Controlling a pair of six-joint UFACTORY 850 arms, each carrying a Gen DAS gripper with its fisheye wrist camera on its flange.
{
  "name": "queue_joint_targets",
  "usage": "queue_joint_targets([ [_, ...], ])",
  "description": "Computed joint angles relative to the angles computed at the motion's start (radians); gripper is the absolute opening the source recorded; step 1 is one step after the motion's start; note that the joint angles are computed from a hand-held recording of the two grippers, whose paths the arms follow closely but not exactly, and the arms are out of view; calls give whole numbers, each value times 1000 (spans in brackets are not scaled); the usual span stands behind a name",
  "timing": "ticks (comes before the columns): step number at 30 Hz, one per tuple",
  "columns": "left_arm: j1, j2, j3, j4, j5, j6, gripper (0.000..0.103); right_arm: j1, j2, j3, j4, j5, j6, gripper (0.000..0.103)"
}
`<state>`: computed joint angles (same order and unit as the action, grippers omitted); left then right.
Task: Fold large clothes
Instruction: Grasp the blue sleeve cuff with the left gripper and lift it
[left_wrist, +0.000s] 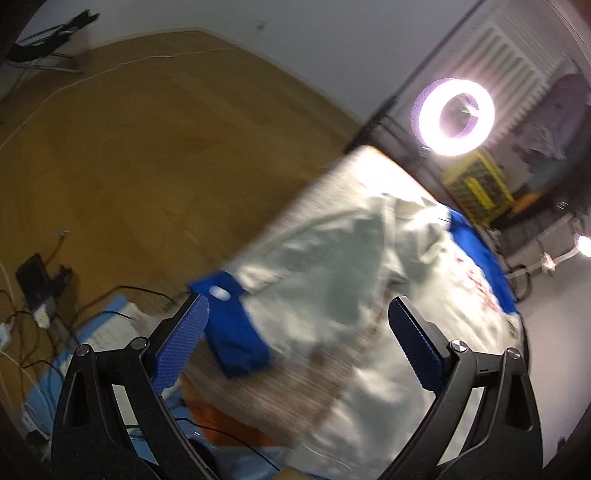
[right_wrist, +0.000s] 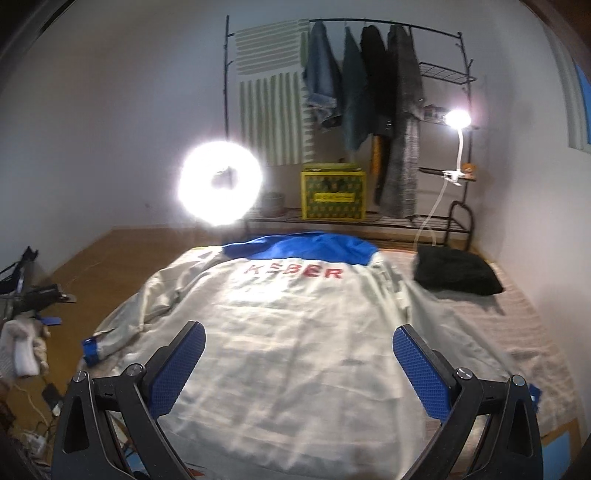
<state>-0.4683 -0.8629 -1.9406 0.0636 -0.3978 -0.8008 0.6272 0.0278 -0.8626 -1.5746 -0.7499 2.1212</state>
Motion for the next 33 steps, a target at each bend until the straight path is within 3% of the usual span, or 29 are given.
queue_joint_targets([
  [4, 23, -55, -24, -71, -15, 40, 99, -14, -29, -16, 2, 58, -23, 103],
  [7, 58, -106, -59, -293, -53, 187, 99, -23, -44, -22, 14, 85, -35, 103],
  [15, 104, -182, -98, -439, -81, 224, 99, -42, -87, -54, 31, 104, -58, 103],
  [20, 121, -237, -156, -616, -130, 372, 72, -47, -125, -87, 36, 131, -77, 103],
  [21, 115, -246, -176, -586, -137, 360, 69, -46, -130, -91, 35, 132, -78, 103],
  [24, 102, -265, -229, -511, -154, 340, 41, -44, -141, -99, 32, 134, -79, 103],
  [26, 97, -247, -208, -498, -120, 342, 32, -46, -147, -105, 33, 146, -84, 103],
  [28, 95, -226, -190, -508, -95, 372, 13, -52, -156, -113, 32, 172, -87, 103],
  [31, 86, -169, -140, -450, -26, 373, 11, -68, -180, -130, 11, 232, -76, 100],
  [33, 77, -115, -93, -398, 39, 372, 11, -85, -203, -149, -28, 296, -51, 92],
])
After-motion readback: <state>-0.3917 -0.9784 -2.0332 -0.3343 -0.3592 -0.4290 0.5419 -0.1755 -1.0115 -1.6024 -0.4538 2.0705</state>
